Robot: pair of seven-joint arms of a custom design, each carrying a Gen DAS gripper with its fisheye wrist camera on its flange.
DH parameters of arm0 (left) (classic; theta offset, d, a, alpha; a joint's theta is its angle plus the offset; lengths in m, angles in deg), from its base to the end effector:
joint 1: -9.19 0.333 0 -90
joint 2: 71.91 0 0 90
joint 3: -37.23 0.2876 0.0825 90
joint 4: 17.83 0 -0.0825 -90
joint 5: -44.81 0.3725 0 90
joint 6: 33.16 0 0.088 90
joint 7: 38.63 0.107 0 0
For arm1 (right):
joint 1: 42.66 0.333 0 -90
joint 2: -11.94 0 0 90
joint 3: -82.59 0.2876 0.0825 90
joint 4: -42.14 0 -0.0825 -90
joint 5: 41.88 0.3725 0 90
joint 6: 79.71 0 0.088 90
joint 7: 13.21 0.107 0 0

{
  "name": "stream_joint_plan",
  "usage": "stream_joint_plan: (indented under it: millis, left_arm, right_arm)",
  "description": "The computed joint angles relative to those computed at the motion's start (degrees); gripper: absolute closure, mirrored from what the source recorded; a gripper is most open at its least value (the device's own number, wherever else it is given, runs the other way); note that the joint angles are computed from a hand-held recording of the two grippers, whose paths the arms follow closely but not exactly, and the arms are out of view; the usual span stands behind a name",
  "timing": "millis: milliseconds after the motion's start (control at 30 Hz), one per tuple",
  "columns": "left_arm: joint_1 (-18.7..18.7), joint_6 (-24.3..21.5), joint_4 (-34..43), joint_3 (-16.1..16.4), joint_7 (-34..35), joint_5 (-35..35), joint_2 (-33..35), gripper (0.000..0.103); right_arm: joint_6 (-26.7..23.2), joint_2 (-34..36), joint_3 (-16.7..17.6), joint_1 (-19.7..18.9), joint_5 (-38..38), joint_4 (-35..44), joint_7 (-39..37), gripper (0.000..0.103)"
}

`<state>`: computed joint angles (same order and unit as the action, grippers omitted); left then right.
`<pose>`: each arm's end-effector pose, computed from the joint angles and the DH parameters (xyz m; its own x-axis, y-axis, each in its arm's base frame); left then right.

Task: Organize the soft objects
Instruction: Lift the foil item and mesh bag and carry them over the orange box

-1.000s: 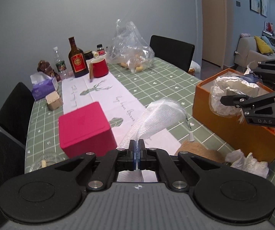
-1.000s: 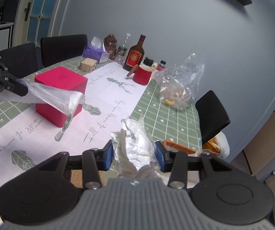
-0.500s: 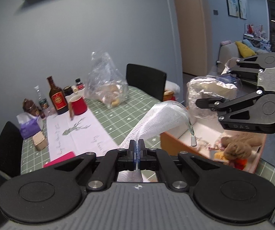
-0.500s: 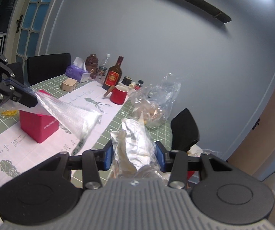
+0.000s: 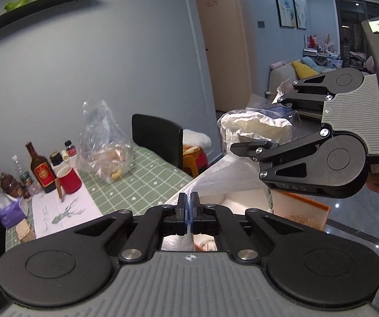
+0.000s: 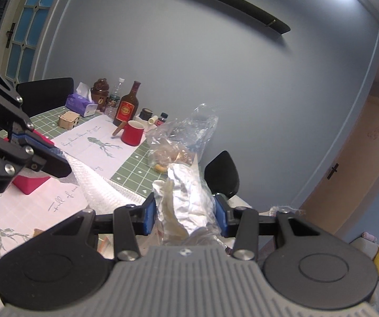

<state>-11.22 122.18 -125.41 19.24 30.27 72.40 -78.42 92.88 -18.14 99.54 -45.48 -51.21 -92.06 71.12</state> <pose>0.4306 -0.3744 0.6387 -0.5087 -0.8366 -0.2031 -0.3783 0.4292 -0.8202 0.4247 0.1486 0.6405 0.2688 -0.8833 0.3841 -0.2873 -0.4542 -0.8433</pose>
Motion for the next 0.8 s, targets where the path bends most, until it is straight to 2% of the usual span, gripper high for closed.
stream_joint_plan:
  millis: [200,433,633,800]
  left_arm:
    - [-1.0,-0.9,6.0,-0.4,-0.1,1.8,5.6,0.101]
    - [-3.1,-0.3,10.0,0.6,0.6,1.4,12.7,0.101]
    - [-4.1,-0.6,12.0,1.7,1.9,0.0,17.9,0.101]
    - [-4.2,-0.8,12.8,2.0,4.2,-2.1,20.6,0.101]
  right_arm:
    - [0.1,1.0,-1.7,-0.9,-0.5,1.4,-1.9,0.059]
    - [0.7,5.9,-1.8,-3.0,-2.2,1.8,-2.7,0.059]
    - [1.1,12.1,-1.6,-4.2,-5.2,2.5,-0.4,0.059]
    - [0.8,17.4,-2.4,-3.9,-10.1,4.5,3.3,0.059]
